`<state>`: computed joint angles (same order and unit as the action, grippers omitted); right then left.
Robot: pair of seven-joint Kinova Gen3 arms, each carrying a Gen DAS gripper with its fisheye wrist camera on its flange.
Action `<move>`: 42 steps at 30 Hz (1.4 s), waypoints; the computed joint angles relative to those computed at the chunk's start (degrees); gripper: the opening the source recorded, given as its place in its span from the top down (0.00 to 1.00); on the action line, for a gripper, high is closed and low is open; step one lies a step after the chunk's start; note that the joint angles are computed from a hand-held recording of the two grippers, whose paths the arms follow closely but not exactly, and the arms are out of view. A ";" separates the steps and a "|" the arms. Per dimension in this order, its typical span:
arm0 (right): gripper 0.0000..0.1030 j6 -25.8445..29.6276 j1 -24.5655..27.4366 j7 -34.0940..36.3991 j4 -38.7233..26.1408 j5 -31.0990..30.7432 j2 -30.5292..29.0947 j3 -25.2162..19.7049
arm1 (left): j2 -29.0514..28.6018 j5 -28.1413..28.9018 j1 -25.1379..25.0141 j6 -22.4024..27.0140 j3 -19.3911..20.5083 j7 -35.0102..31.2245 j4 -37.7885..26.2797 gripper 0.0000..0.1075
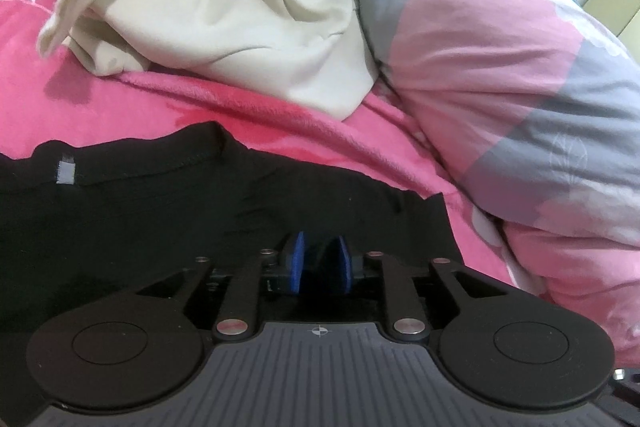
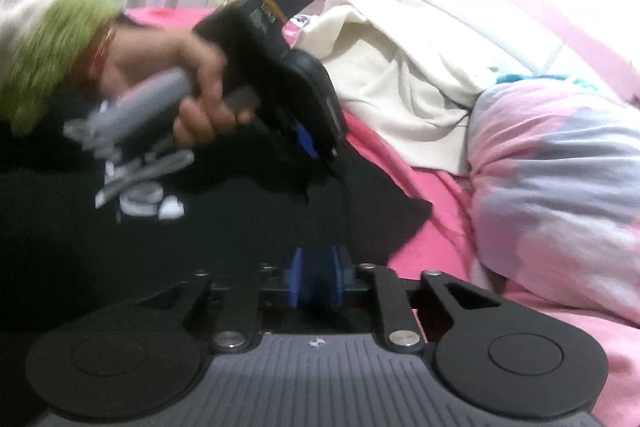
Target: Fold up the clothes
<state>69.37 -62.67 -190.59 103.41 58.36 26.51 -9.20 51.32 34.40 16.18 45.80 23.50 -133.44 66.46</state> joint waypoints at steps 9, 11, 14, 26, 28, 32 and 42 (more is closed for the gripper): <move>0.70 -4.26 2.31 9.91 -2.28 -3.28 1.89 -0.13 | 0.75 0.29 0.21 1.30 -0.52 2.90 -1.27 0.82; 0.72 -2.92 1.26 13.67 -3.84 -3.67 3.64 0.93 | 0.66 0.22 0.21 0.89 -0.49 2.63 -1.04 0.87; 0.95 -1.89 0.38 16.06 -5.33 -3.98 5.34 2.30 | 0.40 1.08 -0.53 -0.59 0.21 1.84 0.16 0.99; 0.95 1.04 -3.16 12.62 -4.59 -1.01 2.60 1.59 | -0.63 2.44 -2.28 1.77 -0.66 -0.39 0.33 1.00; 0.95 -0.14 -2.37 13.17 -4.58 -1.15 2.62 1.38 | -0.80 1.88 -2.12 0.99 -0.94 -0.55 0.91 1.00; 0.94 -2.59 -0.37 17.69 -5.66 -3.09 3.55 0.57 | -2.15 1.26 -2.61 -3.13 -0.22 -3.75 4.23 0.96; 0.71 -12.38 8.93 21.94 -2.43 -20.58 -9.86 -6.70 | -6.05 3.75 -7.06 -16.56 6.09 -13.00 12.12 0.78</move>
